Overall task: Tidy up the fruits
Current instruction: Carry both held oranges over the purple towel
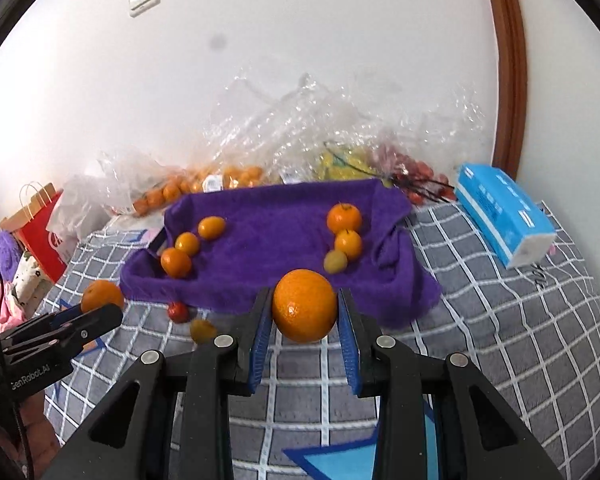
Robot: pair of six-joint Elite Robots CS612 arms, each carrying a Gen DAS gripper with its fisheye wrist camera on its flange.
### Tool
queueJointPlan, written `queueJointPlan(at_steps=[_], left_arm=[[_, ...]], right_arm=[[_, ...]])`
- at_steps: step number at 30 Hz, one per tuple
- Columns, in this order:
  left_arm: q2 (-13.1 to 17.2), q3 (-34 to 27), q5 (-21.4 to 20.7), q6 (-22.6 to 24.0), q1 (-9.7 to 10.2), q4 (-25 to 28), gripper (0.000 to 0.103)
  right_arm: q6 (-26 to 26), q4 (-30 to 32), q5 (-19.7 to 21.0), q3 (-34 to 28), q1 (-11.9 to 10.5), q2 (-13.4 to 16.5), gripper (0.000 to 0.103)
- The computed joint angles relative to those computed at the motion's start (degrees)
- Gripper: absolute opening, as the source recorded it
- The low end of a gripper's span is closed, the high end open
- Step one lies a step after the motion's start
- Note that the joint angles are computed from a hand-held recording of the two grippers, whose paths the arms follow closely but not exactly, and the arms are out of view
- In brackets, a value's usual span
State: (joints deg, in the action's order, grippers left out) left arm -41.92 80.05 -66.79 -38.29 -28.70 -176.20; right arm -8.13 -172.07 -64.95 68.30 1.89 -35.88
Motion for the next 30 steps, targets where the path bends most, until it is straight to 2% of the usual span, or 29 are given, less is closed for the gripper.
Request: queueJointPlan(at_steps=[11, 21, 26, 30], left_arm=[[0.71, -3.97, 0.23, 0.53, 1.75, 2.32, 0.039], [3.34, -9.72, 1.7, 2.54, 2.5, 3.14, 0.039], [4.46, -11.76, 0.83, 1.57, 3.16, 4.93, 0.04], [5.17, -13.11, 0.62, 1.26, 3.47, 6.95, 0.04]], right_arm=[[1.47, 1.87, 0.15, -7.17, 0.15, 2.46, 0.032], [1.08, 4.62, -0.24, -15.02, 1.21, 5.36, 0.032], [1.95, 4.98, 1.05, -17.44, 1.37, 6.61, 0.032], [1.19, 7.25, -0.14, -19.75, 1.81, 8.13, 0.032]])
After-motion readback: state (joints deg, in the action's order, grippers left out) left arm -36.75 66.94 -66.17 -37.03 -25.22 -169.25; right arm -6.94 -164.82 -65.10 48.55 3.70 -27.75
